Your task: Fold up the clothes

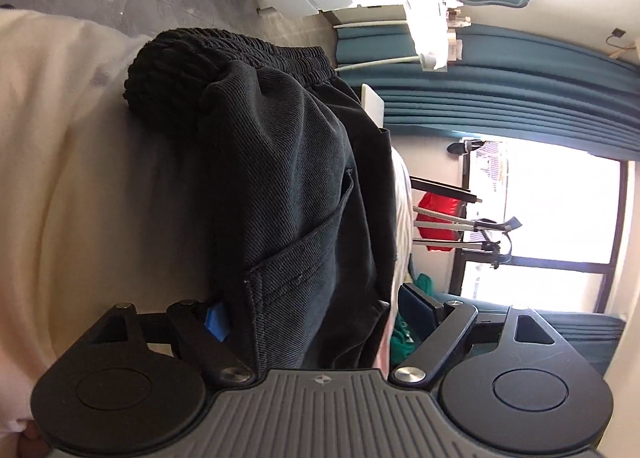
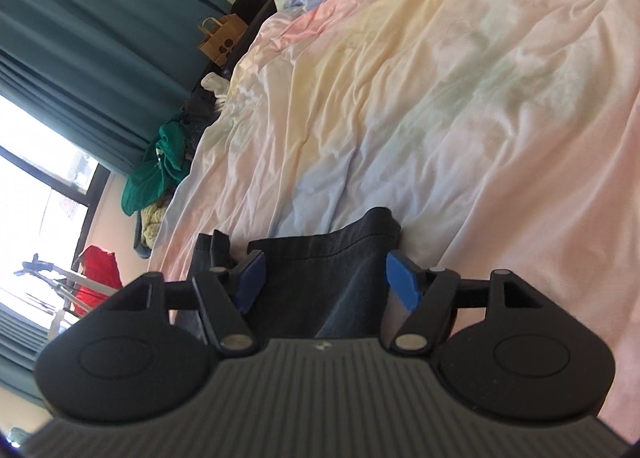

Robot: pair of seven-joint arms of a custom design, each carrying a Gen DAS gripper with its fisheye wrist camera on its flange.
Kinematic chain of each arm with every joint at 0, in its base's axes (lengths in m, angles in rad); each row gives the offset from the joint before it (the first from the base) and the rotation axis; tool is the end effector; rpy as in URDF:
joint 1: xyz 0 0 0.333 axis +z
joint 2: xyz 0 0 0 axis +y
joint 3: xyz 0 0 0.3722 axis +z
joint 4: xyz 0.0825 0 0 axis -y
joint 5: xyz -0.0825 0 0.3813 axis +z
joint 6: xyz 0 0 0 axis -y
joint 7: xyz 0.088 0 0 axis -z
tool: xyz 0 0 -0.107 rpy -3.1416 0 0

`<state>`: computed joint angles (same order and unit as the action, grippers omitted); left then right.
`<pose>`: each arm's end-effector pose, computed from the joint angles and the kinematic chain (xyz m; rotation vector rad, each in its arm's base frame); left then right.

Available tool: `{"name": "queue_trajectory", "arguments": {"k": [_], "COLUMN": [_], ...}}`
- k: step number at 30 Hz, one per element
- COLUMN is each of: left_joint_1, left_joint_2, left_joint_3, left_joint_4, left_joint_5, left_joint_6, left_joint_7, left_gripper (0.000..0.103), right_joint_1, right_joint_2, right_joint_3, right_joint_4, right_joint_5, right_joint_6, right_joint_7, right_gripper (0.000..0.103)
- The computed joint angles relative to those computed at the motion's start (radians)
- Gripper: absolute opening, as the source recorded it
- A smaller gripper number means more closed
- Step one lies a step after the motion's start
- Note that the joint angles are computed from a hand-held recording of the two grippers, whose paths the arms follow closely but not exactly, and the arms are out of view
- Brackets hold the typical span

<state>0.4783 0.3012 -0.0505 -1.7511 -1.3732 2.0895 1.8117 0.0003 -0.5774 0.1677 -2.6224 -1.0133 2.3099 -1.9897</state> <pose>0.6332 0.2399 0.4929 2.1597 -0.7024 1.4047 0.3577 0.0507 0.5157 0.4239 2.2845 -0.7499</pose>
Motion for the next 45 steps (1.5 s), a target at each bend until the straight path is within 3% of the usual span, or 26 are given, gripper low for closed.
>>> {"name": "queue_trajectory", "arguments": {"k": [4, 6, 9, 14, 17, 19, 20, 21, 22, 24, 27, 31, 34, 37, 39, 42, 45], "left_joint_1": [0.02, 0.021, 0.023, 0.003, -0.006, -0.011, -0.016, -0.022, -0.021, -0.024, -0.024, -0.046, -0.045, -0.036, -0.053, -0.096, -0.133], "left_joint_2": [0.004, 0.004, 0.014, 0.03, 0.034, 0.034, 0.034, 0.04, 0.04, 0.04, 0.038, 0.012, -0.025, -0.072, -0.097, -0.091, 0.01], "left_joint_3": [-0.005, -0.008, -0.021, -0.015, -0.014, -0.023, -0.024, -0.022, -0.027, -0.031, -0.031, -0.035, -0.042, -0.031, -0.01, 0.005, -0.031], "left_joint_4": [-0.019, -0.02, -0.001, -0.001, -0.003, 0.008, 0.011, 0.023, 0.024, 0.027, 0.028, 0.02, -0.007, -0.053, -0.071, -0.039, 0.148], "left_joint_5": [-0.116, -0.136, -0.117, -0.052, -0.019, 0.009, 0.02, 0.033, 0.037, 0.045, 0.043, 0.046, -0.042, -0.169, -0.161, -0.174, -0.054], "left_joint_6": [-0.065, -0.077, -0.084, -0.07, -0.057, -0.032, -0.018, -0.008, 0.005, 0.023, 0.046, 0.152, 0.218, 0.235, 0.249, 0.282, 0.352], "left_joint_7": [0.072, 0.101, 0.133, 0.056, 0.025, 0.05, 0.068, 0.075, 0.083, 0.096, 0.117, 0.182, 0.25, 0.323, 0.35, 0.347, 0.184], "left_gripper": [0.086, 0.087, 0.087, 0.081, 0.07, 0.063, 0.055, 0.048, 0.042, 0.011, 0.01, 0.008, 0.007, 0.007, 0.007, 0.007, 0.007], "right_joint_1": [-0.007, -0.022, -0.057, -0.059, -0.07, -0.075, -0.071, -0.06, -0.049, -0.035, -0.019, 0.011, 0.037, 0.067, 0.085, 0.1, 0.097], "right_joint_2": [-0.018, -0.014, 0.013, 0.104, 0.135, 0.146, 0.15, 0.151, 0.152, 0.139, 0.117, 0.107, 0.116, 0.115, 0.119, 0.144, 0.201], "right_joint_3": [-0.021, -0.041, -0.045, -0.066, -0.044, -0.021, -0.016, -0.014, -0.013, -0.007, 0.003, 0.013, 0.031, 0.048, 0.046, 0.023, -0.011], "right_joint_4": [-0.036, -0.056, -0.056, -0.013, 0.01, 0.029, 0.039, 0.05, 0.061, 0.066, 0.066, 0.084, 0.123, 0.145, 0.16, 0.201, 0.279], "right_joint_5": [0.033, -0.005, -0.077, -0.053, -0.029, -0.055, -0.063, -0.066, -0.07, -0.091, -0.125, -0.133, -0.148, -0.179, -0.201, -0.234, -0.268], "right_joint_6": [0.032, 0.119, 0.227, 0.303, 0.274, 0.235, 0.215, 0.19, 0.166, 0.132, 0.086, 0.005, -0.08, -0.148, -0.175, -0.18, -0.167], "right_joint_7": [0.049, 0.07, 0.097, 0.018, 0.007, 0.029, 0.028, 0.007, -0.017, -0.011, 0.026, 0.022, -0.032, -0.055, -0.081, -0.142, -0.242], "right_gripper": [0.071, 0.071, 0.071, 0.07, 0.06, 0.036, 0.028, 0.014, 0.009, 0.006, 0.005, 0.005, 0.005, 0.005, 0.005, 0.005, 0.005]}}
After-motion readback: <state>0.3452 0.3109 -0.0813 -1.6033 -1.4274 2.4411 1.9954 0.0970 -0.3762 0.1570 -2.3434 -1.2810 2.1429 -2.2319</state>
